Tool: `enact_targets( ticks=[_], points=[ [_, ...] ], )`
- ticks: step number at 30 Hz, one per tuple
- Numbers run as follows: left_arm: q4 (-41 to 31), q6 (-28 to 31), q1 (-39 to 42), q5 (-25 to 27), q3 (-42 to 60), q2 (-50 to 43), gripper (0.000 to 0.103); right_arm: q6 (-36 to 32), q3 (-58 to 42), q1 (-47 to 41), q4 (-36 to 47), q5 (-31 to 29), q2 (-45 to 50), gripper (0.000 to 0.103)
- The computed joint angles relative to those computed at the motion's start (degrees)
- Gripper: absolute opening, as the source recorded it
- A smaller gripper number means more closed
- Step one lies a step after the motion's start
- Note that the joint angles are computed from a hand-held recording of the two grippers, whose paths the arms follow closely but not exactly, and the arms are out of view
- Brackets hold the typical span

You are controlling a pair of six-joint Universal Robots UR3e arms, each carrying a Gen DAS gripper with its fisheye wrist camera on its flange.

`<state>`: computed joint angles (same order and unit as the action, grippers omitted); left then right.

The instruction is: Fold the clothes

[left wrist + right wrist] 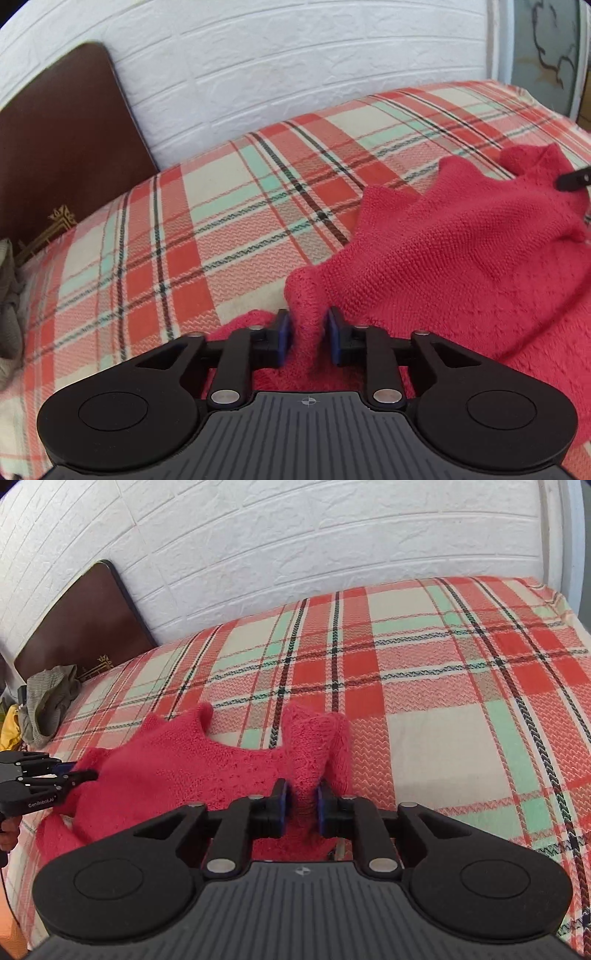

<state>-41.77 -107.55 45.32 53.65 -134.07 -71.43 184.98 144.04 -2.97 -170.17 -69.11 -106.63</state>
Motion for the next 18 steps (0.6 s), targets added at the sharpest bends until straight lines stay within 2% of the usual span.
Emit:
enact_targets(
  ticks=[1,2,3,4,6,8,11,13,15,18],
  points=[
    [-1.36,1.28,0.85,-0.63,0.08,1.88,0.058,-0.37,-0.32,-0.20,1.90,0.26,-1.56,0.039],
    [-2.87,2.63,1.77,-1.33,0.23,3.78,0.062,-0.05,-0.67,0.48,2.57,-1.30,-3.62,0.056],
    [-6.17,4.50,3.44,-3.33,0.85,6.24,0.063,0.20,-1.03,1.18,3.16,-2.87,-5.72,0.060],
    [-9.71,5.84,4.66,-5.00,2.28,7.79,0.065,0.21,-1.20,1.62,3.36,-4.03,-8.48,0.060],
    [-13.97,5.83,4.78,-7.55,5.50,8.47,0.073,0.52,-2.95,1.07,3.89,-2.32,-11.45,0.060],
    [-11.49,2.11,1.27,-7.90,7.64,6.26,0.076,1.32,-6.31,0.53,4.00,2.03,-10.16,0.063],
    [-2.43,-5.45,-7.29,-5.02,10.36,-0.60,0.076,3.90,-15.45,2.23,4.84,8.73,1.16,0.065],
    [2.41,-9.93,-14.12,-0.54,13.52,-7.36,0.076,6.45,-22.19,4.36,5.41,11.44,10.72,0.065],
    [0.73,-12.55,-18.88,2.67,18.50,-13.83,0.076,7.85,-29.21,7.06,7.07,9.95,19.10,0.065],
    [-2.29,-12.23,-22.27,5.67,23.49,-20.06,0.076,9.81,-35.64,8.41,8.70,9.19,27.45,0.064]
  ],
)
